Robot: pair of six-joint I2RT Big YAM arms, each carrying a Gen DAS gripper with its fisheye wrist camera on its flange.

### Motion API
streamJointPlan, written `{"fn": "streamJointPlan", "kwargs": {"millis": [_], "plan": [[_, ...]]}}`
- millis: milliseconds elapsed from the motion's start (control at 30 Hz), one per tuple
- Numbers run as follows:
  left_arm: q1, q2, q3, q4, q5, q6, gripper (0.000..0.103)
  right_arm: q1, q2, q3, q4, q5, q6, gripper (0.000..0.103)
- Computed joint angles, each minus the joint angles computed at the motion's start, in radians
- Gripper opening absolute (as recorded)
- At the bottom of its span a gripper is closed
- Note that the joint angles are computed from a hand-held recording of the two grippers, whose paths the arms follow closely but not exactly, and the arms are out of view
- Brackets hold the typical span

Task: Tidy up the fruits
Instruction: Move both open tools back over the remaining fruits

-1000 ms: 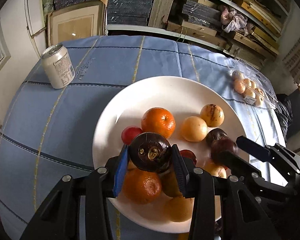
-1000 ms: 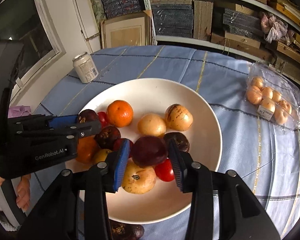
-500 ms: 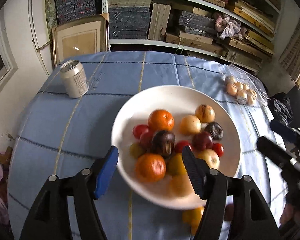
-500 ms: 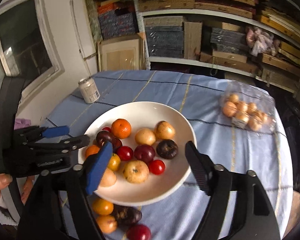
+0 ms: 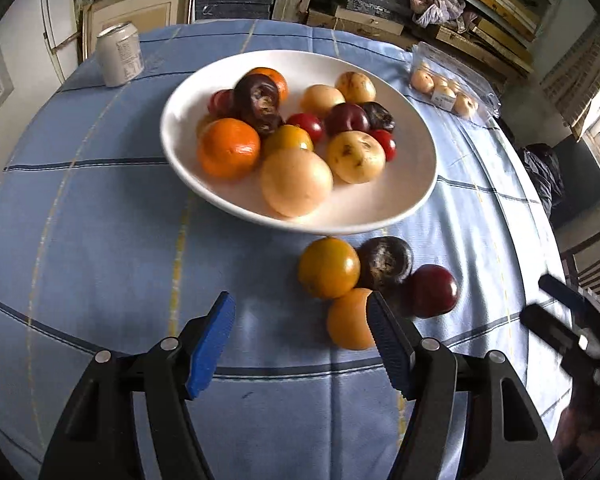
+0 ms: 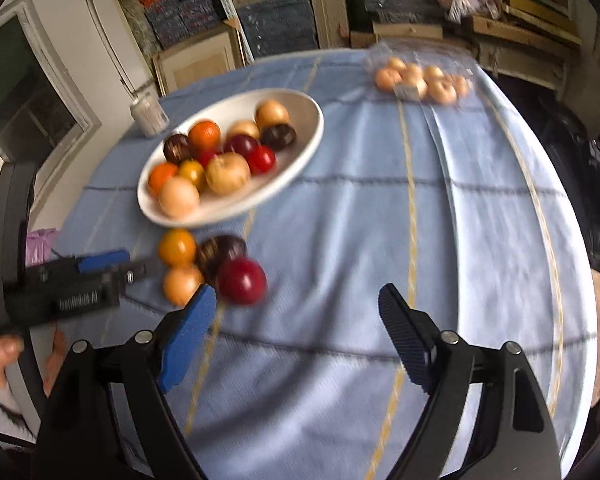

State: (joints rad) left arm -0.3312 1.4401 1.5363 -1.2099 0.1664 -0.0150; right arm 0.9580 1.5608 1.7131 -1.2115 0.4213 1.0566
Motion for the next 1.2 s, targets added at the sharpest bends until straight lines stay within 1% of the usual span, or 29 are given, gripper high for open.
{"fn": "streamJointPlan", "kwargs": {"millis": [100, 200, 333, 367, 467, 633, 767, 800, 833, 900, 933, 1067, 1100, 1133, 1167, 1200], "plan": [[-0.009, 0.012, 0.007, 0.002, 0.014, -0.009, 0.069, 0.013, -0.018, -0.023, -0.008, 0.002, 0.029, 0.081], [-0.013, 0.038, 0.02, 0.005, 0.022, -0.033, 0.069, 0.023, -0.035, -0.034, -0.021, 0.023, 0.049, 0.081], [-0.007, 0.061, 0.033, 0.013, 0.016, -0.061, 0.068, 0.023, -0.041, -0.035, -0.033, 0.028, 0.058, 0.081], [-0.005, 0.065, 0.035, 0.013, 0.011, -0.059, 0.067, 0.021, -0.041, -0.036, -0.034, 0.025, 0.06, 0.081], [0.003, 0.068, 0.034, 0.014, 0.014, -0.049, 0.068, 0.015, -0.041, -0.04, -0.031, 0.014, 0.065, 0.081], [0.001, 0.07, 0.029, 0.02, 0.012, -0.02, 0.069, 0.011, -0.022, -0.02, -0.03, 0.0, 0.043, 0.081], [0.002, 0.081, 0.028, 0.024, 0.01, -0.021, 0.068, 0.011, -0.012, -0.015, -0.03, -0.013, 0.033, 0.082], [0.004, 0.08, 0.026, 0.024, 0.014, -0.022, 0.065, 0.011, -0.01, -0.015, -0.03, -0.015, 0.032, 0.082], [0.004, 0.08, 0.027, 0.027, 0.014, -0.02, 0.059, 0.011, -0.009, -0.014, -0.031, -0.016, 0.03, 0.082], [0.006, 0.085, 0.033, 0.022, 0.023, -0.009, 0.049, 0.01, -0.008, -0.013, -0.03, -0.015, 0.027, 0.082], [0.007, 0.086, 0.034, 0.021, 0.023, -0.002, 0.047, 0.009, -0.008, -0.014, -0.029, -0.016, 0.027, 0.082], [0.017, 0.079, 0.029, 0.019, 0.023, 0.008, 0.046, 0.001, -0.004, -0.014, -0.019, -0.026, 0.02, 0.082], [0.02, 0.075, 0.024, 0.019, 0.026, 0.008, 0.045, 0.0, 0.0, -0.011, -0.017, -0.027, 0.014, 0.082], [0.025, 0.071, 0.021, 0.016, 0.03, 0.011, 0.04, -0.003, 0.007, -0.002, -0.016, -0.029, 0.001, 0.082], [0.028, 0.067, 0.017, 0.015, 0.032, 0.014, 0.038, -0.004, 0.013, 0.004, -0.016, -0.03, -0.008, 0.082], [0.033, 0.062, 0.012, 0.014, 0.036, 0.016, 0.038, -0.008, 0.023, 0.016, -0.015, -0.035, -0.025, 0.082]]}}
